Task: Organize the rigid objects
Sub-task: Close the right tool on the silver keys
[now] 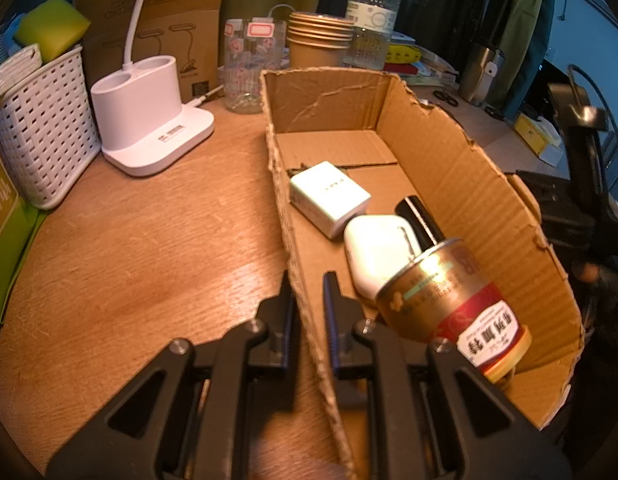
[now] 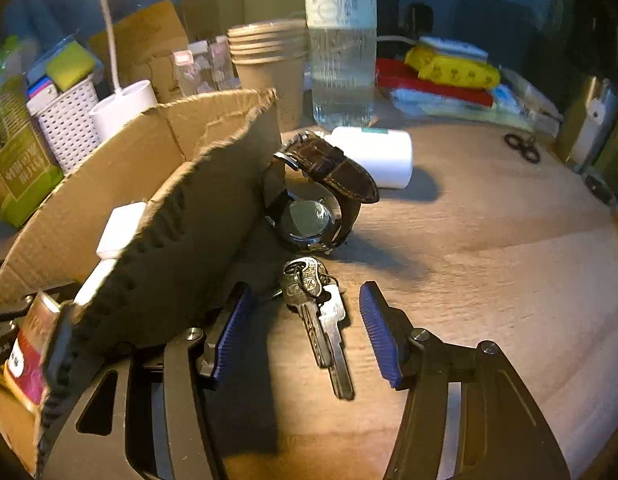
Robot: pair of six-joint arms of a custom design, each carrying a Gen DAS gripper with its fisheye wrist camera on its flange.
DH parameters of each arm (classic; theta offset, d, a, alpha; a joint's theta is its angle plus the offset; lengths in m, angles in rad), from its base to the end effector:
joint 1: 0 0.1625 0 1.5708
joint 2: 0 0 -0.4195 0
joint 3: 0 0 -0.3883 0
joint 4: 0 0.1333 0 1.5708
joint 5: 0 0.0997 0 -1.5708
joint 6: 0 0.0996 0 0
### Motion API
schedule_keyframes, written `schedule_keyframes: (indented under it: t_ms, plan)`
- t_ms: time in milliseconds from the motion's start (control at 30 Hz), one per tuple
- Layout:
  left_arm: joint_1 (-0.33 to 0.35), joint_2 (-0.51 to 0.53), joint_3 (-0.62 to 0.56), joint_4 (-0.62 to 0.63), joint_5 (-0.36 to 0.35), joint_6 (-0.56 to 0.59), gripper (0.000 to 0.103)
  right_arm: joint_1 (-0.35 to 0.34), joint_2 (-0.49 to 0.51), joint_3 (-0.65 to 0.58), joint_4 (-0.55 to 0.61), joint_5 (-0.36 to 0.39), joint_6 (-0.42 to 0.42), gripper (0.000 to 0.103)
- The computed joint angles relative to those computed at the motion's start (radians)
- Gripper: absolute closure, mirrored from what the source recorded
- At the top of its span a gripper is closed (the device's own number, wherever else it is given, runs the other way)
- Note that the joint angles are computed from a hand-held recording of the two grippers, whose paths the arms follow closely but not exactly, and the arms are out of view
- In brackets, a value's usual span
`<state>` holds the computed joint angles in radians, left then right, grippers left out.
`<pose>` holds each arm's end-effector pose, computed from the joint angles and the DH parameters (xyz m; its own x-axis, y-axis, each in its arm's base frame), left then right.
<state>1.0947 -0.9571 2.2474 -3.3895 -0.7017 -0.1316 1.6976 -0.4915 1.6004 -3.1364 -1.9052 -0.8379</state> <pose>-0.0282 -0.5116 0.1271 -0.7957 -0.1467 -0.5877 0.2939 0.7549 -0.5863 0.1850 -0.6557 -0.0276 -0.5548 -0.6456 0.5248 -0.7860 0.6136 -0.0761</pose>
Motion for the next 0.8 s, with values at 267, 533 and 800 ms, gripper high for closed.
schedule_keyframes:
  t_ms: [267, 533, 800]
  plan:
    - [-0.001, -0.002, 0.001, 0.002, 0.001, -0.001, 0.089, -0.005, -0.005, 0.001, -0.002, 0.004, 0.012, 0.078]
    - [-0.001, -0.002, 0.001, 0.001, 0.001, 0.0, 0.089, 0.0, -0.018, 0.05, -0.097, 0.012, -0.021, 0.087]
    - [0.0, -0.002, 0.001, 0.002, 0.001, 0.0, 0.089, 0.017, -0.058, 0.105, -0.164, 0.047, -0.046, 0.088]
